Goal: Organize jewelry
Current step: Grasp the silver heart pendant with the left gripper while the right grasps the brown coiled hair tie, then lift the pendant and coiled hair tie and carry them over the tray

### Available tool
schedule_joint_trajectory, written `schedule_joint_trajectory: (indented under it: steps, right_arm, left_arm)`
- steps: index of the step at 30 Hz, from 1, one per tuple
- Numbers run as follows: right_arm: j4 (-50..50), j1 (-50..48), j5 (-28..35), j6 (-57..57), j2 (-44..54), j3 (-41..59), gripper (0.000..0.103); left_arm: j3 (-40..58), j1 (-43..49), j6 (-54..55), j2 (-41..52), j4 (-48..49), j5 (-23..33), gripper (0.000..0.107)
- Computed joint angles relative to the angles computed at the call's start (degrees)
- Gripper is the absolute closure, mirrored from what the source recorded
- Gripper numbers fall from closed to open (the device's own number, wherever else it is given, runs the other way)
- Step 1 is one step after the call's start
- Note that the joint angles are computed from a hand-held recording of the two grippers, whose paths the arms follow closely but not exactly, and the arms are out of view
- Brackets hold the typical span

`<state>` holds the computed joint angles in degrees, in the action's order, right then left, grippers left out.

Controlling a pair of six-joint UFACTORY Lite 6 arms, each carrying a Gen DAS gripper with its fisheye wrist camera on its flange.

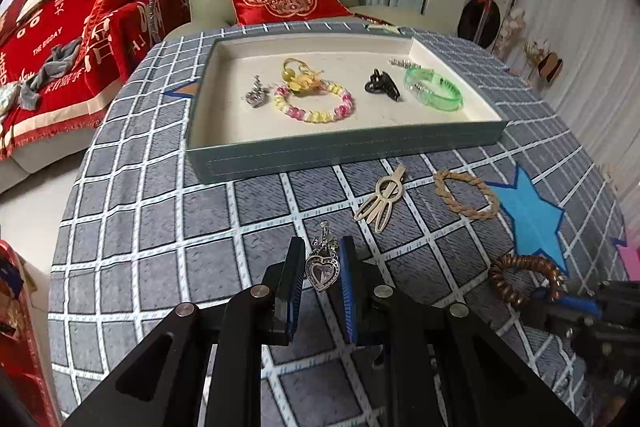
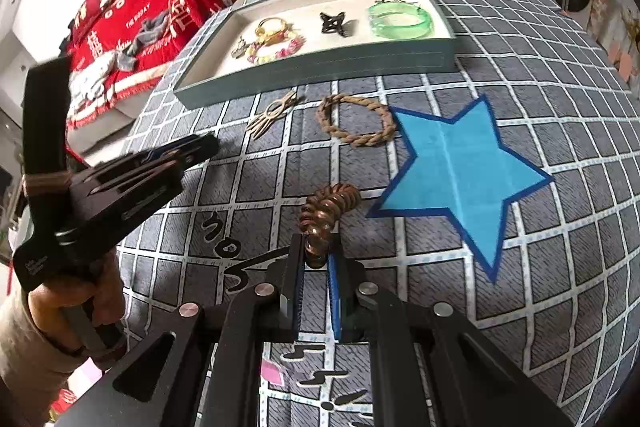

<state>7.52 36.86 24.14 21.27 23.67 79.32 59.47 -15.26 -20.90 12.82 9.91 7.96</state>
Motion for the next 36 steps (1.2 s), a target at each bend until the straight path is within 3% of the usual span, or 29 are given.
schedule_joint_trajectory:
  steps: [6,16,20,29,36]
  right_arm:
    - [6.5,-2.2,-1.8,-5.8,-3.5,-3.4,0.091]
    - [10.2,-4.2,-2.9,-9.0,-6.4,-6.7,0.091]
    - [9.1,-4.5,-2.7,-8.9,-7.9,-6.3,0.091]
    - [8.6,-6.4,0.7,-11.1,-5.1,3.7,0.091]
    - [10.7,-9.9,7.5,-14.8,7.9,25.2,0.091]
  left_arm:
    - [-3.8,1.6,12.1,-5.8,-13.0,-0.3,0.074]
    - [-6.2,0.2,6.4,-10.4,-7.0,0.2,0.074]
    - [-6.1,0.3,8.2,-11.4,-8.9,0.7,0.074]
    - [-1.5,1.4,10.2,-11.1,-9.7,3.1,0.074]
    - [8.6,2.9,10.1,-4.3,-8.0,4.8,0.074]
